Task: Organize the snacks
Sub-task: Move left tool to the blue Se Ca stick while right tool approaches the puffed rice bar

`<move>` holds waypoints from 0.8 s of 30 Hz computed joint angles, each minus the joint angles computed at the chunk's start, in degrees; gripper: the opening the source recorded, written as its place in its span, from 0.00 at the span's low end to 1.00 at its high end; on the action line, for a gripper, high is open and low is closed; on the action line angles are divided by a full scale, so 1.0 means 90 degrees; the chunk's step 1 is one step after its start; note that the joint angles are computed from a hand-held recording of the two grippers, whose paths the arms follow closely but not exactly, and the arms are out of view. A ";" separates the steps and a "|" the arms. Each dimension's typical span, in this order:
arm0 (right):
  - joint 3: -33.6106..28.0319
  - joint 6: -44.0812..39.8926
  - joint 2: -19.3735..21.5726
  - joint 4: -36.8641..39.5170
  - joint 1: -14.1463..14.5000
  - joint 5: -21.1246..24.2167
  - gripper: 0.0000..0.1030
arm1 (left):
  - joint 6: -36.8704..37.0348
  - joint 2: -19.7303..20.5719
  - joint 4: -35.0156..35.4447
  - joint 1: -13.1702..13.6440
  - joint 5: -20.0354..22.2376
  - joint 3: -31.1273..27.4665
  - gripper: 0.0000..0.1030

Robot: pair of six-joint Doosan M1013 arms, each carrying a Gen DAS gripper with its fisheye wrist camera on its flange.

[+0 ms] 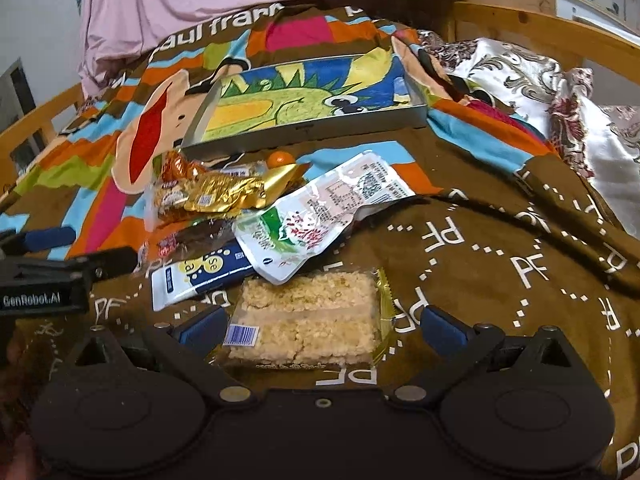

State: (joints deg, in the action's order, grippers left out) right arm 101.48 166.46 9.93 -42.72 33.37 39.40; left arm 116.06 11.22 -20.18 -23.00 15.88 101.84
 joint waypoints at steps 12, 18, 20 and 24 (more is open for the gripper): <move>-0.0185 -0.0740 0.0201 0.0674 -0.0036 0.0290 1.00 | 0.3100 0.0211 -0.2458 0.0228 0.0834 -0.0255 1.00; -0.0172 -0.0955 0.0210 0.0712 -0.0022 0.0123 1.00 | 0.4130 0.0510 -0.3059 0.0358 0.2036 -0.0687 1.00; -0.0203 -0.1043 0.0240 0.0715 -0.0012 0.0141 1.00 | 0.4117 0.0671 -0.2992 0.0414 0.2623 -0.0943 1.00; -0.0291 -0.1146 0.0356 0.0617 0.0024 0.0249 0.99 | 0.3837 0.0960 -0.2637 0.0469 0.3495 -0.1376 0.99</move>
State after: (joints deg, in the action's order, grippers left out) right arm 98.86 156.15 13.13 -37.16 33.58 41.64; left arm 150.59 19.86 -43.91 -18.78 47.33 89.46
